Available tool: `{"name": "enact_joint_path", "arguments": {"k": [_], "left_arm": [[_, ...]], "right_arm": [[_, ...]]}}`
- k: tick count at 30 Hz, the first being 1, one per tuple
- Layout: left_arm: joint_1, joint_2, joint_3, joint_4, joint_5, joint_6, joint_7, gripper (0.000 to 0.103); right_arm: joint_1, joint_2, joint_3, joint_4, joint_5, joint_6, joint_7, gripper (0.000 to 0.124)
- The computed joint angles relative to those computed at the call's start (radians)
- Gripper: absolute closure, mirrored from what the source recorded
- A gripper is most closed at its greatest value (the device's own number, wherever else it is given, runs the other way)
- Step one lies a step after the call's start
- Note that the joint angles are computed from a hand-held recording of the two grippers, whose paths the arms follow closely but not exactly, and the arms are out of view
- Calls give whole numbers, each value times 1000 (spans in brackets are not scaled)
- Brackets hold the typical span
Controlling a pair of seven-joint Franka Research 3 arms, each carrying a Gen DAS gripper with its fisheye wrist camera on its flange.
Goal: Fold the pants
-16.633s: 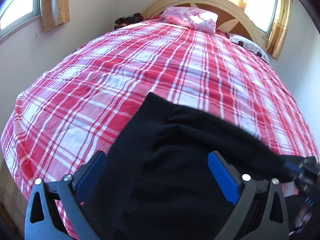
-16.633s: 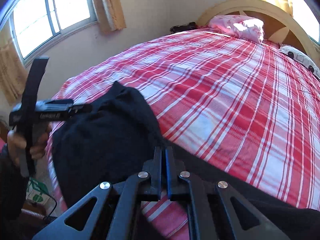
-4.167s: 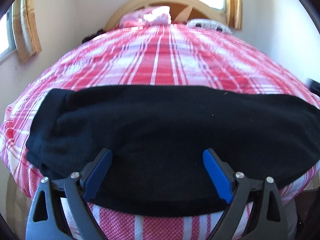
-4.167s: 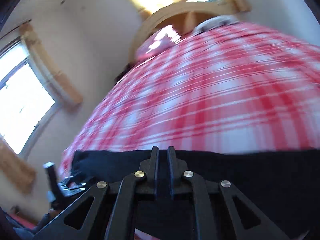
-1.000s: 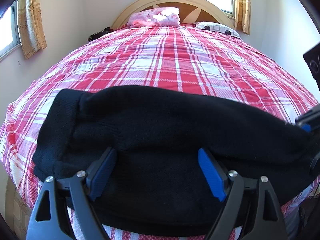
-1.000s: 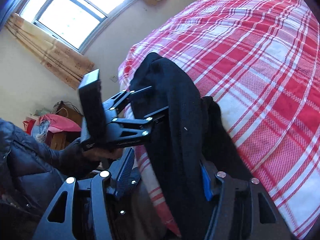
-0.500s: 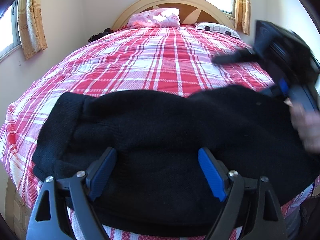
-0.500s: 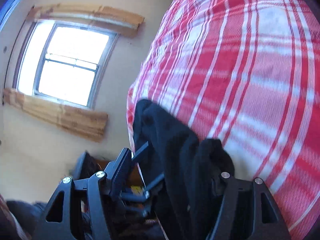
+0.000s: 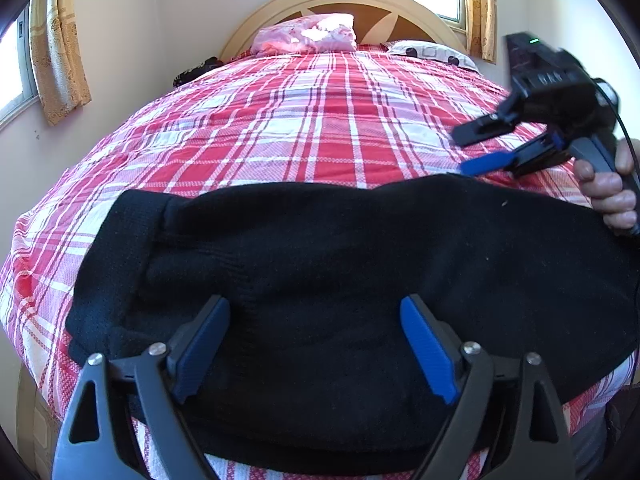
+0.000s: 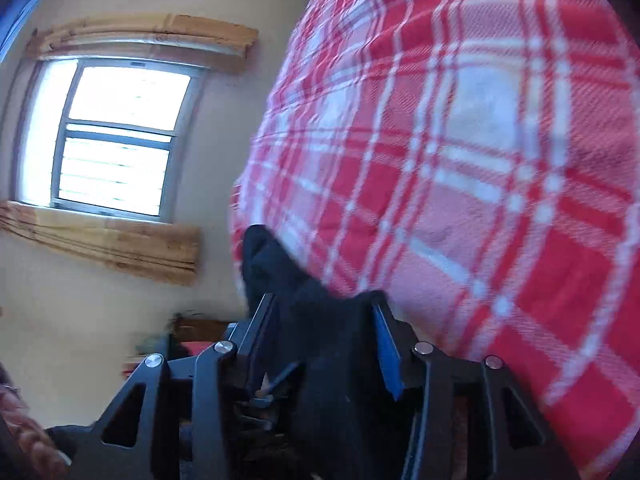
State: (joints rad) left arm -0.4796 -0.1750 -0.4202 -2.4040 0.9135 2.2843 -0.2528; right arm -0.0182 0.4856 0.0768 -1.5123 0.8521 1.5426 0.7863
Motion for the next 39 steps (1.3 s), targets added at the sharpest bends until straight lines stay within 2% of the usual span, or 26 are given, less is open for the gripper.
{"name": "enact_joint_path", "arguments": {"k": [1, 2, 5, 6, 7, 8, 10, 11, 13, 14, 16, 18, 20, 23, 26, 28, 30, 31, 32, 34, 35, 39], "left_arm": [[0, 1, -1, 1, 1, -2, -1, 12], [-1, 2, -2, 2, 3, -6, 0, 12], [-2, 0, 0, 1, 1, -4, 1, 12], [-1, -1, 1, 0, 0, -3, 2, 12], [-1, 0, 1, 0, 0, -4, 2, 12], [-1, 1, 0, 1, 1, -6, 2, 12], [0, 3, 1, 2, 1, -7, 1, 10], [0, 2, 2, 0, 0, -5, 1, 10], [-1, -1, 3, -1, -5, -4, 10, 10], [-1, -3, 4, -2, -10, -3, 21, 10], [-2, -27, 12, -18, -32, 19, 49, 10], [-6, -69, 1, -36, -56, -8, 49, 10], [-9, -115, -32, -48, -31, -73, 34, 10], [-6, -159, -61, -49, -4, -180, 28, 6], [10, -135, -38, -29, -50, -244, 65, 6], [23, -127, -14, -43, -80, -246, 57, 6], [29, -125, 12, -68, -141, -233, 60, 5], [30, -135, 19, -88, -157, -220, 58, 3], [32, -169, 22, -131, -150, -176, 24, 2], [33, -211, 16, -171, -172, -160, -8, 0], [34, -225, 14, -181, -186, -169, -9, 0], [28, -242, -27, -154, -236, -311, -20, 1]], "right_arm": [[26, -69, -30, -62, -27, 131, -67, 76], [20, -107, -26, -107, -22, 207, -93, 76], [7, -232, -35, -242, 29, 307, -175, 80], [7, -311, -40, -329, 48, 343, -249, 86], [15, -392, -45, -416, 51, 381, -336, 102], [26, -437, -57, -470, 39, 402, -383, 108], [52, -520, -72, -578, -11, 460, -439, 108], [57, -535, -87, -607, -34, 476, -463, 108], [83, -558, -84, -686, -100, 608, -481, 108], [88, -555, -90, -709, -119, 663, -477, 113], [84, -528, -120, -706, -43, 680, -534, 113], [78, -518, -127, -700, -23, 756, -486, 113], [54, -545, -151, -704, 50, 723, -432, 109], [45, -676, -183, -816, 155, 679, -564, 109], [70, -808, -173, -967, 140, 730, -642, 109], [91, -854, -160, -1051, 117, 787, -640, 109], [91, -860, -167, -1101, 101, 761, -599, 107], [116, -890, -206, -1142, 174, 781, -644, 103], [118, -901, -223, -1158, 193, 765, -657, 97], [106, -918, -249, -1177, 190, 723, -676, 97], [99, -923, -251, -1179, 184, 713, -676, 97], [68, -921, -274, -1156, 158, 618, -630, 97]]}}
